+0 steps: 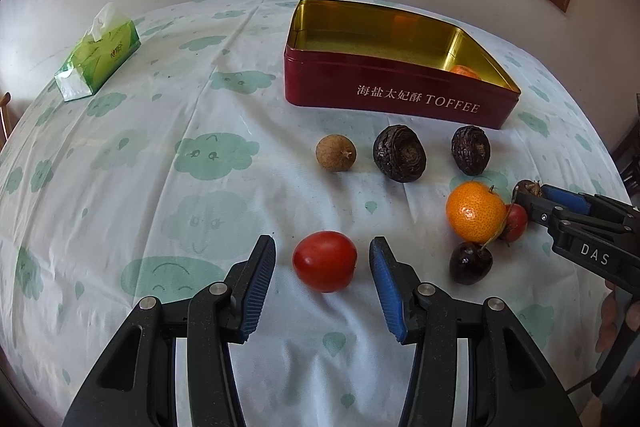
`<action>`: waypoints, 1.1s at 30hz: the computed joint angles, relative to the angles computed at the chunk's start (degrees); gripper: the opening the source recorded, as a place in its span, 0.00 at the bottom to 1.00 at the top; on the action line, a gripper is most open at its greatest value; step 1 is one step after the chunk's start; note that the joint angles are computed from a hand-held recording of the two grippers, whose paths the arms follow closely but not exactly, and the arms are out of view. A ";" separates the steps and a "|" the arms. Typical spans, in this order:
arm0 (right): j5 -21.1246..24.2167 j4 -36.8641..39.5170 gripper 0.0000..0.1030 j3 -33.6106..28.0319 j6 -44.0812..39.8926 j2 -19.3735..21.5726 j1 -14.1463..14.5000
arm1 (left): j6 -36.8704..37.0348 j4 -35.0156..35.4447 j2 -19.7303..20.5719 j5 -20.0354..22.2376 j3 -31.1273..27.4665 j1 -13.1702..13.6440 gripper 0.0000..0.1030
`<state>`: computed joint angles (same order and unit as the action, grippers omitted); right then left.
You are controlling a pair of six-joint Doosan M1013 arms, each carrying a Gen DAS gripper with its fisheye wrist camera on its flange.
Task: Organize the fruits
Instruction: 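Grasp the red tomato with the left tool while the right tool grasps a dark brown fruit, then carry the tomato and the dark brown fruit over the red tin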
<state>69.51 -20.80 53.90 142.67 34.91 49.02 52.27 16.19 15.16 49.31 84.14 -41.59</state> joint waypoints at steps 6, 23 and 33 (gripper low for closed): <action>0.48 -0.63 0.41 -0.19 0.07 0.16 0.16 | 0.14 -0.01 -0.07 0.10 0.18 -0.04 0.42; 0.40 -1.45 0.32 0.47 0.53 -0.24 0.29 | 0.64 -1.53 -0.45 -0.74 0.65 0.16 0.32; 0.23 -1.37 0.31 0.46 0.20 -0.39 0.39 | 1.13 -0.86 -0.54 -1.03 -0.12 0.07 0.32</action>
<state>69.73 -22.17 54.36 142.86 34.51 49.42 53.40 15.33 14.62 48.29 84.02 -41.53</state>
